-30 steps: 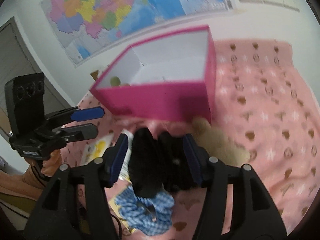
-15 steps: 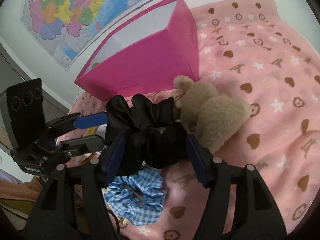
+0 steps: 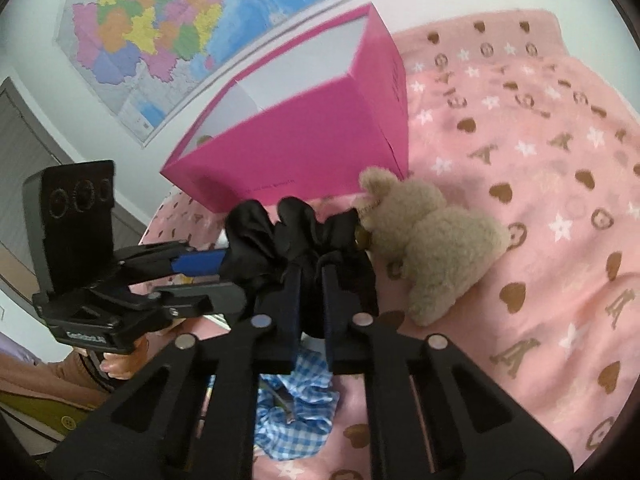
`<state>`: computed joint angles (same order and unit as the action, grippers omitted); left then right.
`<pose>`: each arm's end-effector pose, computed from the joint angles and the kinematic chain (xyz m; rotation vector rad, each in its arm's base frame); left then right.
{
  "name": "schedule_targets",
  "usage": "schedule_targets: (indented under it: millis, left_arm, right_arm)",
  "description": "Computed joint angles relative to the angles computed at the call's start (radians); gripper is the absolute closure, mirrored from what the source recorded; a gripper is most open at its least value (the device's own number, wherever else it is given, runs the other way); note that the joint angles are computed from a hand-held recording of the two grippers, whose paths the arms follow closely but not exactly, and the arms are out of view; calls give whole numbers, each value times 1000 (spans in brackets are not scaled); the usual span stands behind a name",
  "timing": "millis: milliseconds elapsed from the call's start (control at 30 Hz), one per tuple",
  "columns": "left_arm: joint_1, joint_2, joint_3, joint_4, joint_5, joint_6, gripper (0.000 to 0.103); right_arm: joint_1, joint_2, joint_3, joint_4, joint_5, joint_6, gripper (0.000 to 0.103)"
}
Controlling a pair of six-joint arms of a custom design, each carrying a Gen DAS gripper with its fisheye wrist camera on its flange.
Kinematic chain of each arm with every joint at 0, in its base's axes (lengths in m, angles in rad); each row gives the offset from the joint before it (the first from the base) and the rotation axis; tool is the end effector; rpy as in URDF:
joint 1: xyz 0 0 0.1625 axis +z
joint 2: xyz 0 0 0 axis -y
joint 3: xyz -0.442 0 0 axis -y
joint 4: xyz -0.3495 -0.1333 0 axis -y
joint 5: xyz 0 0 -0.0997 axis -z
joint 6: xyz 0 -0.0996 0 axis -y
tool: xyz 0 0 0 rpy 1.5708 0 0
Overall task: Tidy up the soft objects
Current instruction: 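Grasp the black scrunchie with the right gripper and lift it, then lower the black scrunchie into the magenta box and open the right gripper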
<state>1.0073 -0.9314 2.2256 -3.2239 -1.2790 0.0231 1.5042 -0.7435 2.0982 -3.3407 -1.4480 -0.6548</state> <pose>-0.1227 -0.4974 0.1267 0.7627 2.7921 -0.6193 0.1098 -0.5399 0.0701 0.9179 -2.8949 0.6644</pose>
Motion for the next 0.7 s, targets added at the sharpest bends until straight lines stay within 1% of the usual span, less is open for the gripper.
schedule_targets:
  millis: [33,100,267,500,700]
  left_arm:
    - [2,0,-2,-3,-9,-3,67]
    - [7,-3,-3,-3,-24,-11,69]
    - [6,-22,7,-33,-53,-12,71]
    - [-28,-49,12,-66,-37,7,71]
    - [-64,-86,11,-96,-12,35,71]
  right_arm:
    - [4,-2,6,-17,4,-5,92]
    - [9,-11,13,-32,15,-13,93]
    - [31,-26,22,-63,36,-32,93]
    - [72,-48,27,-88,57,-69,94]
    - [118,-70,7,-86,75,-103,94]
